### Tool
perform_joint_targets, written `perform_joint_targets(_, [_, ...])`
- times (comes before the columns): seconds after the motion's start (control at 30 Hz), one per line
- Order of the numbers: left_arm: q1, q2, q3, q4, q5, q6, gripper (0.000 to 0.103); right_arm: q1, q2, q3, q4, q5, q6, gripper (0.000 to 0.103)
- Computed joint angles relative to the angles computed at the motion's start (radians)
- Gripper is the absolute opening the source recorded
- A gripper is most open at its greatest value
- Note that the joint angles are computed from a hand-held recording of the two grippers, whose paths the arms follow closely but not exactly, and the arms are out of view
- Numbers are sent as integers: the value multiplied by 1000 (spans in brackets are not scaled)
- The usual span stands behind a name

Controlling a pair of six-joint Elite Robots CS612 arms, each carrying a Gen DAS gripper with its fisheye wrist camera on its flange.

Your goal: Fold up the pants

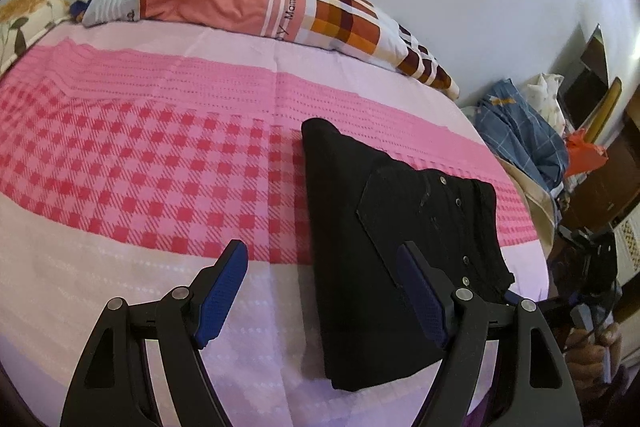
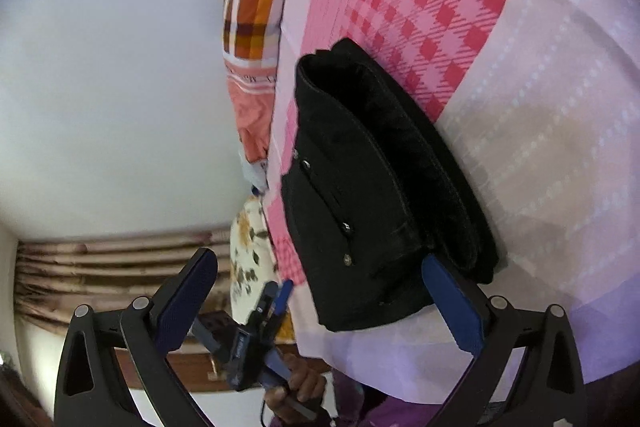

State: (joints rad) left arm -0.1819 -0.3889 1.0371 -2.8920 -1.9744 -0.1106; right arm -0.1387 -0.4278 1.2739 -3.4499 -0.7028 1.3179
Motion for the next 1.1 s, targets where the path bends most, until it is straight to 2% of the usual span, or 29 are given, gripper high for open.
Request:
perform_joint_targets(0.07, [3,2,-5,6,-9,-15,77,2,-1,3,10,17,-29,102])
perform_joint_targets(0.13, [6,4,-5,-1,-18,-28,77,3,8,-4,-14,21,2,102])
perform_joint_targets(0.23, [9,7,-9,4,-30,-41,77,4,18,-13,-56,-22,61,102])
perform_joint_targets(0.27, [9,7,-8,7,-34,-43,77,7,16,-13,-47,-34,46,102])
perform_joint_targets(0.4, [9,4,-3,13,-38,-40,77,24,-15,-3,30,-100,-132,102])
perform_joint_targets(0.47, [8,3,-3,12,-36,-40,77,34,-40,5,143,-127,-297,101])
perform_joint_targets(0.53, [8,2,-2,15,-38,-42,77,36,-46,8,191,-128,-351,96])
perform_joint_targets(0.6, [8,1,-2,28,-41,-45,77,31,-45,9,192,-118,-328,92])
perform_joint_targets(0.7, [9,3,-8,46,-45,-54,77,18,-15,-4,51,-88,-148,90])
perform_joint_targets(0.73, [10,4,-9,47,-47,-59,77,20,-12,-10,51,-85,-145,89])
perform_joint_targets(0.8, [11,7,-12,52,-51,-68,77,24,-20,-7,114,-99,-206,85])
perform_joint_targets(0.9, [13,9,-16,64,-58,-78,77,29,-17,-27,191,-100,-251,84])
perform_joint_targets(0.97, [14,10,-18,70,-63,-85,77,31,-15,-37,214,-109,-248,83])
perform_joint_targets(1.03, [14,8,-14,69,-63,-89,77,35,-28,-33,273,-139,-309,52])
perform_joint_targets(1.07, [14,7,-12,68,-61,-90,77,40,-44,-27,347,-174,-380,17])
perform_joint_targets(1.1, [13,6,-10,68,-59,-89,77,42,-49,-24,378,-181,-409,16])
